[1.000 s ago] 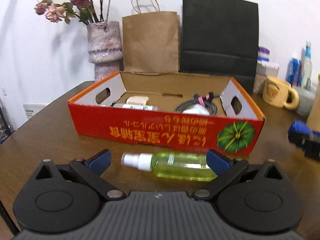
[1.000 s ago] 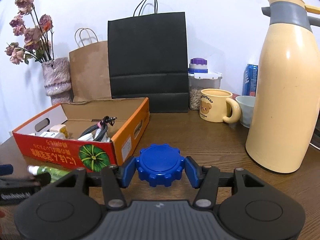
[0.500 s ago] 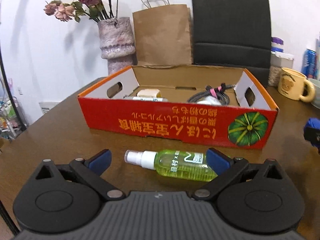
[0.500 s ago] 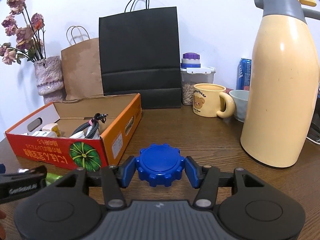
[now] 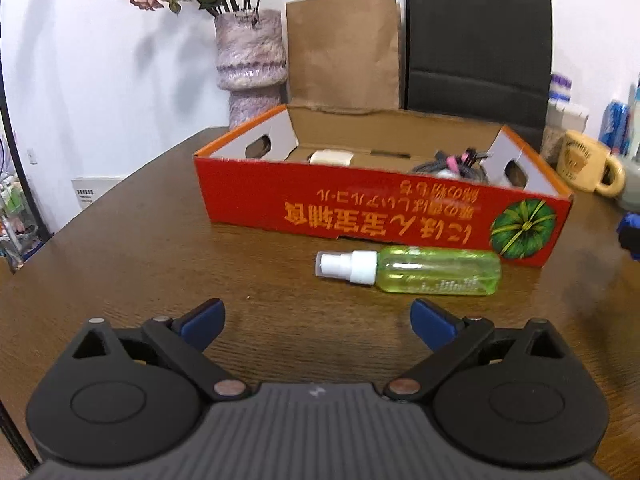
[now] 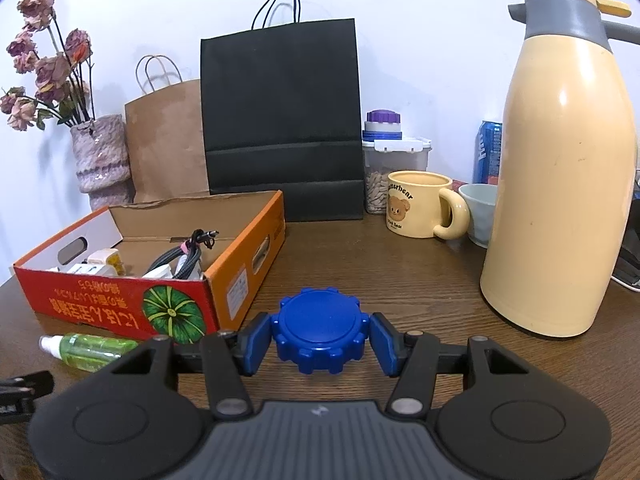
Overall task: Organize rigid objects
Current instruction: 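Move the left gripper over the green spray bottle lying on the table, then close the left gripper around the green spray bottle and lift it upright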
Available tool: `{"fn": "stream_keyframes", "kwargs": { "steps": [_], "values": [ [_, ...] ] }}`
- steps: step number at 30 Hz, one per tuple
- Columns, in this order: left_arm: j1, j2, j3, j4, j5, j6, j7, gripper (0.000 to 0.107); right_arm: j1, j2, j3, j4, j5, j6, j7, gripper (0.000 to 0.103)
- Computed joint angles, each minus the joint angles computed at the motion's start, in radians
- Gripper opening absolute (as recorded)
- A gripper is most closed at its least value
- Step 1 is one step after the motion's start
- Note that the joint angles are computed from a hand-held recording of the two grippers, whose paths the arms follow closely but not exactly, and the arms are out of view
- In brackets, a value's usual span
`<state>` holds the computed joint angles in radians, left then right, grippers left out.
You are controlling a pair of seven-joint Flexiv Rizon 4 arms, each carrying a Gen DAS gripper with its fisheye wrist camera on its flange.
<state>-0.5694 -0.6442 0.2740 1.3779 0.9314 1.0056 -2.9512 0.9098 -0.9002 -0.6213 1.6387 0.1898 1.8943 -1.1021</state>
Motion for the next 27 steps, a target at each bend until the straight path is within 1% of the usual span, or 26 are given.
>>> {"fn": "stream_keyframes", "kwargs": {
  "steps": [2, 4, 7, 9, 10, 12, 14, 15, 16, 17, 18, 20, 21, 22, 23, 24, 27],
  "values": [
    [-0.008, 0.000, 0.006, -0.008, 0.017, 0.009, -0.014, 0.103, 0.013, 0.000, -0.015, 0.009, 0.015, 0.016, -0.001, 0.053],
    [-0.004, -0.009, 0.000, -0.028, 0.018, 0.018, -0.007, 0.103, 0.025, 0.000, -0.029, 0.015, 0.037, 0.031, -0.005, 0.053],
    [0.008, -0.035, -0.012, -0.069, 0.011, 0.065, 0.021, 0.103, 0.044, -0.005, -0.055, 0.019, 0.076, 0.037, -0.007, 0.053],
    [0.001, -0.068, -0.007, -0.118, 0.006, 0.071, 0.054, 0.103, 0.050, -0.005, -0.067, 0.020, 0.098, 0.035, 0.000, 0.053],
    [-0.006, -0.089, -0.002, -0.150, 0.004, 0.062, 0.076, 0.103, 0.049, -0.006, -0.069, 0.019, 0.104, 0.032, 0.005, 0.053],
    [-0.038, -0.139, 0.031, -0.224, 0.013, 0.016, 0.078, 0.103, 0.047, -0.005, -0.069, 0.018, 0.106, 0.026, 0.013, 0.053],
    [-0.066, -0.187, 0.059, -0.301, 0.013, -0.070, 0.067, 0.103, 0.039, -0.005, -0.061, 0.014, 0.094, 0.020, 0.017, 0.053],
    [-0.064, -0.208, 0.057, -0.334, 0.000, -0.104, 0.076, 0.102, 0.036, -0.004, -0.057, 0.013, 0.087, 0.017, 0.017, 0.053],
    [-0.047, -0.218, 0.044, -0.349, -0.017, -0.106, 0.101, 0.099, 0.034, -0.002, -0.054, 0.015, 0.081, 0.018, 0.018, 0.053],
    [-0.027, -0.227, 0.024, -0.361, -0.042, -0.102, 0.142, 0.089, 0.031, -0.001, -0.049, 0.015, 0.075, 0.018, 0.017, 0.053],
    [-0.004, -0.233, 0.003, -0.366, -0.071, -0.087, 0.187, 0.076, 0.027, 0.001, -0.044, 0.015, 0.071, 0.019, 0.017, 0.053],
    [0.036, -0.231, -0.028, -0.344, -0.120, -0.015, 0.258, 0.066, 0.029, 0.004, -0.043, 0.020, 0.070, 0.024, 0.016, 0.053],
    [0.052, -0.230, -0.041, -0.331, -0.146, 0.018, 0.298, 0.055, 0.027, 0.004, -0.041, 0.020, 0.070, 0.025, 0.016, 0.053],
    [0.065, -0.228, -0.052, -0.316, -0.169, 0.043, 0.341, 0.048, 0.028, 0.004, -0.041, 0.020, 0.070, 0.025, 0.015, 0.053],
    [0.076, -0.225, -0.065, -0.303, -0.196, 0.049, 0.391, 0.030, 0.027, 0.004, -0.040, 0.020, 0.070, 0.024, 0.014, 0.053],
    [0.089, -0.221, -0.078, -0.286, -0.222, 0.058, 0.442, 0.024, 0.027, 0.005, -0.040, 0.020, 0.069, 0.022, 0.014, 0.053],
    [0.091, -0.188, -0.057, -0.206, -0.248, 0.132, 0.484, 0.020, 0.024, 0.006, -0.037, 0.019, 0.066, 0.021, 0.015, 0.053]
  ]
}}
